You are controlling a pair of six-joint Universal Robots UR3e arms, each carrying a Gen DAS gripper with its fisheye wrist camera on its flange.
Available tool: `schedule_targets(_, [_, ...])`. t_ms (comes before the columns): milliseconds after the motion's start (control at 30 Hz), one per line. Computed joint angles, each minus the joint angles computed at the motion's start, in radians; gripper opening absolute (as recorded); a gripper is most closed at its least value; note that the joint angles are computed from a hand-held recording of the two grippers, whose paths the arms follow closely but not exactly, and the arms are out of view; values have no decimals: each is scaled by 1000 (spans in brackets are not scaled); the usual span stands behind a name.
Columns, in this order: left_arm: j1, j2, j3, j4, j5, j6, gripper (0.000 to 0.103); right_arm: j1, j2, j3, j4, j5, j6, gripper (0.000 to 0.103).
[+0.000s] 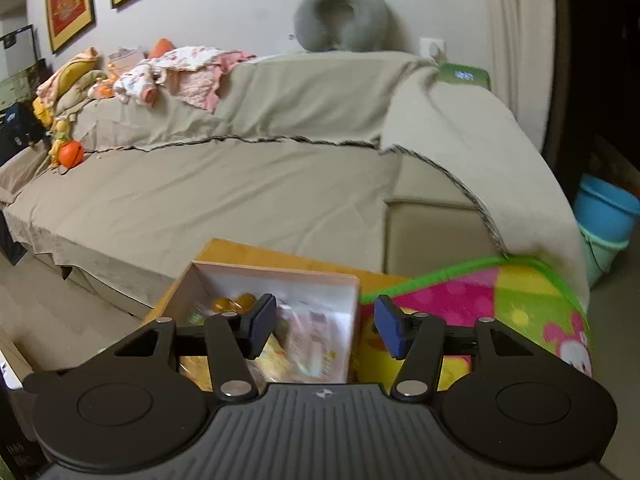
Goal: Organize objects
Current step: 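Carry the clear packet with the right gripper and release it into the box, then grasp the red-lidded lollipop-shaped cup by its stick with the right gripper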
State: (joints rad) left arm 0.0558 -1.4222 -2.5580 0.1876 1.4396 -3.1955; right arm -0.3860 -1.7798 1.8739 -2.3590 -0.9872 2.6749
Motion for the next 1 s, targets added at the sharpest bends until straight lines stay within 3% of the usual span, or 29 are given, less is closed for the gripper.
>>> schedule_targets(367, [7,12,-8,-5,-1,6,19,-254,-64,218,81,6,-138,57])
schedule_targets(567, [-9,7,5,-16,24,1,18,-296,-112,398,-18,-29,-239,57])
schedule_targets(767, [-26,2,15,-24,48,-4,17,-284,-90,463,-90,-33,-246,57])
schedule_targets(867, [-31,0,16,-23,55,-8,17,-279,-109,459,-38,-16,-279,57])
schedule_targets(1000, [-27,5,12,-24,52,-5,17,-280,-163,485,7,11,-327,45])
